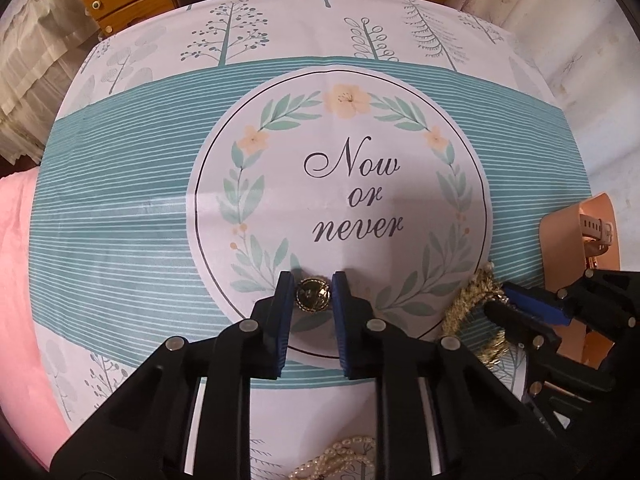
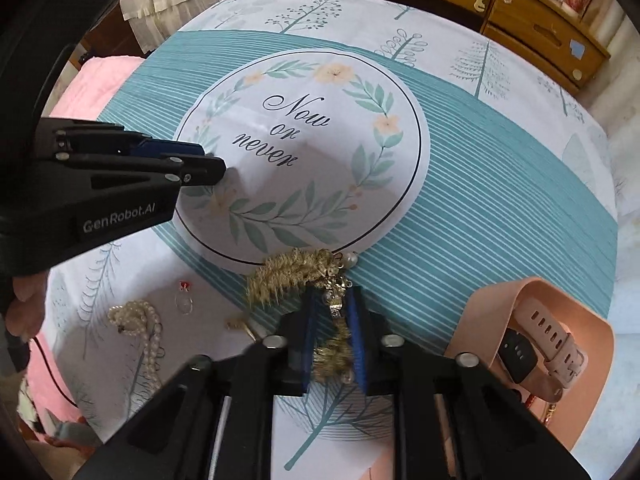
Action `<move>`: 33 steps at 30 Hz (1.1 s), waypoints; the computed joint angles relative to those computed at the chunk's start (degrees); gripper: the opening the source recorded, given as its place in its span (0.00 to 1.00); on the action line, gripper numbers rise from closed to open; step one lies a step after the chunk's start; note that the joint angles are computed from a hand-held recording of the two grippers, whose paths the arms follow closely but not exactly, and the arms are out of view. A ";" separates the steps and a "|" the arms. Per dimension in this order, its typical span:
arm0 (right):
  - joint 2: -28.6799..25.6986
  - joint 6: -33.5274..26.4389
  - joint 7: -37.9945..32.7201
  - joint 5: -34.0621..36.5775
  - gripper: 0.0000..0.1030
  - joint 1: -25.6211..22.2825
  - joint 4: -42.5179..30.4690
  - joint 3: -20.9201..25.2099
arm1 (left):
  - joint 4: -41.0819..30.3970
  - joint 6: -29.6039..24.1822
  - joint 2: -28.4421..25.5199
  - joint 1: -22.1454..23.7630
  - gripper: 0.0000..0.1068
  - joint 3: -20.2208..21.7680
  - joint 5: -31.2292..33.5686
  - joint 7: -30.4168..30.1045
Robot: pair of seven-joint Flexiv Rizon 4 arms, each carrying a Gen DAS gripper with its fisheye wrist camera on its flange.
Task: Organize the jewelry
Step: 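Grasp the gold leaf bracelet with the right gripper while the left grasps the gold round brooch, then carry the gold bracelet and brooch into the peach tray and open both grippers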
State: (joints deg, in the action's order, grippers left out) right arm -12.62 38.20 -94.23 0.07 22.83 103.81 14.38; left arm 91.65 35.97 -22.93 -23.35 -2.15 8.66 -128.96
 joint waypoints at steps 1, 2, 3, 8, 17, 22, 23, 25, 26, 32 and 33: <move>0.15 0.02 0.01 0.40 0.10 -0.11 0.02 0.04 | -0.05 0.12 0.12 -0.10 0.15 -0.02 0.06 -0.15; 0.36 0.03 -0.12 1.01 0.09 -0.32 -0.01 0.08 | 0.46 0.39 0.61 -0.35 0.15 0.00 0.32 -0.42; 0.72 0.33 -0.12 1.41 0.09 -0.47 0.19 0.11 | 0.31 0.35 0.80 -0.57 0.15 0.00 0.67 -0.65; 2.66 1.09 -0.47 4.76 0.09 -1.45 0.51 0.26 | -0.41 -0.11 2.33 -1.63 0.15 -0.27 2.42 -1.48; 11.63 2.41 -4.27 14.35 0.09 -4.44 3.21 -0.79 | -4.22 -3.75 4.86 -4.86 0.15 -1.98 6.32 -3.54; 17.55 3.03 -5.21 17.29 0.09 -6.04 6.02 -3.01 | -9.75 -5.60 3.57 -7.62 0.15 -3.37 8.67 -3.48; 18.75 3.22 -5.18 17.39 0.09 -6.54 6.71 -3.63 | -11.00 -5.93 2.95 -8.12 0.15 -3.55 8.83 -3.24; 19.89 3.24 -5.67 17.79 0.09 -7.18 7.39 -4.87 | -13.48 -6.45 1.56 -9.21 0.15 -3.84 9.05 -2.52; 20.53 3.29 -5.63 17.71 0.10 -7.61 7.93 -5.34 | -15.13 -6.88 0.55 -9.81 0.15 -4.01 9.06 -1.94; 21.81 6.17 -2.87 15.71 0.10 -10.67 10.96 -7.77 | -25.19 -8.77 -6.73 -13.49 0.15 -3.88 7.36 1.20; 21.58 6.49 -2.64 15.73 0.10 -11.08 11.09 -8.21 | -26.69 -8.95 -8.02 -14.05 0.15 -3.75 6.84 1.60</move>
